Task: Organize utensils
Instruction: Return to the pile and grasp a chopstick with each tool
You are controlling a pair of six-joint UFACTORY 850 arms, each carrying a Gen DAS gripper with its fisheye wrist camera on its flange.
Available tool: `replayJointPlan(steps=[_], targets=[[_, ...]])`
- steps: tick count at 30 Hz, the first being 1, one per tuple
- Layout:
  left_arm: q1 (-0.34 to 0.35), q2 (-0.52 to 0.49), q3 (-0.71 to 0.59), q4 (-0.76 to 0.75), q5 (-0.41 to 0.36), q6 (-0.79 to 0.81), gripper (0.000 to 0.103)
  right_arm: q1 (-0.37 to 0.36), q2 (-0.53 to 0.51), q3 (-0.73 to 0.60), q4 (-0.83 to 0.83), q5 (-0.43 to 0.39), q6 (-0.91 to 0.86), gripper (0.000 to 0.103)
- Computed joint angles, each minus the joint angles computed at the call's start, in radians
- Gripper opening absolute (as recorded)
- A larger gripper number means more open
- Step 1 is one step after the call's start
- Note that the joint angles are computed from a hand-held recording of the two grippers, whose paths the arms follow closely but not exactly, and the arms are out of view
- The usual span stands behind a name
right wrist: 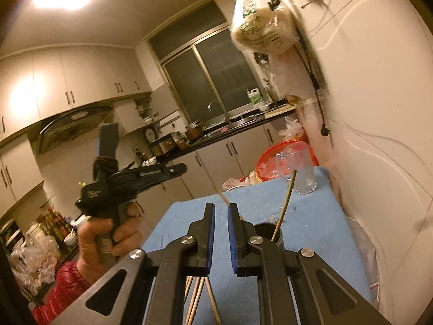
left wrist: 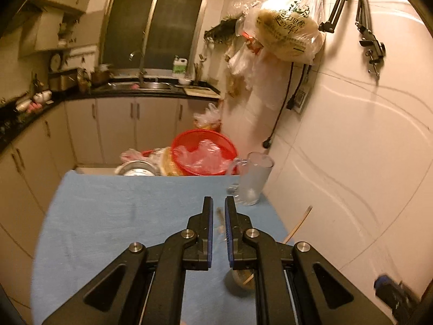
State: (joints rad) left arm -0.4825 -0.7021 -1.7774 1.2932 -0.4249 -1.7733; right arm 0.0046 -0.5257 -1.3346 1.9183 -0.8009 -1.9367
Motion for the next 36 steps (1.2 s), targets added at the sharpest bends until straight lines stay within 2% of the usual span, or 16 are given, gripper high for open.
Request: replayJointPlan(steps=[4,8,13,16,19,23,30,34,36], targets=[[-0.019,0.121,0.198,0.134,-0.019,-0.159,0.008,0.014,-0.003,0.010,-0.049,-0.005,0.016,0.011],[-0.035,0.238,0.403,0.177,-0.058,-0.263,0.009,0.042,-0.008,0.034,-0.105,0.007,0.019,0.011],[-0.059,0.308,0.599,0.158,-0.128,-0.345,0.009,0.089,-0.035,0.060,-0.191,0.029,0.040,0.011],[-0.050,0.327,0.702,0.152,-0.087,-0.440,0.009,0.122,-0.062,0.060,-0.243,0.062,0.055,0.011],[-0.039,0.319,0.745,0.135,-0.040,-0.476,0.009,0.157,-0.099,0.042,-0.328,0.080,0.123,0.011],[-0.020,0.296,0.759,0.118,0.021,-0.490,0.009,0.188,-0.113,0.047,-0.340,0.115,0.103,0.011],[-0.004,0.275,0.763,0.150,0.075,-0.534,0.009,0.205,-0.142,0.011,-0.392,0.164,0.162,0.013],[0.020,0.261,0.747,0.070,0.122,-0.464,0.020,0.218,-0.170,-0.048,-0.470,0.224,0.251,0.017],[0.048,0.254,0.734,0.022,0.175,-0.415,0.021,0.222,-0.190,-0.089,-0.516,0.223,0.306,0.017]])
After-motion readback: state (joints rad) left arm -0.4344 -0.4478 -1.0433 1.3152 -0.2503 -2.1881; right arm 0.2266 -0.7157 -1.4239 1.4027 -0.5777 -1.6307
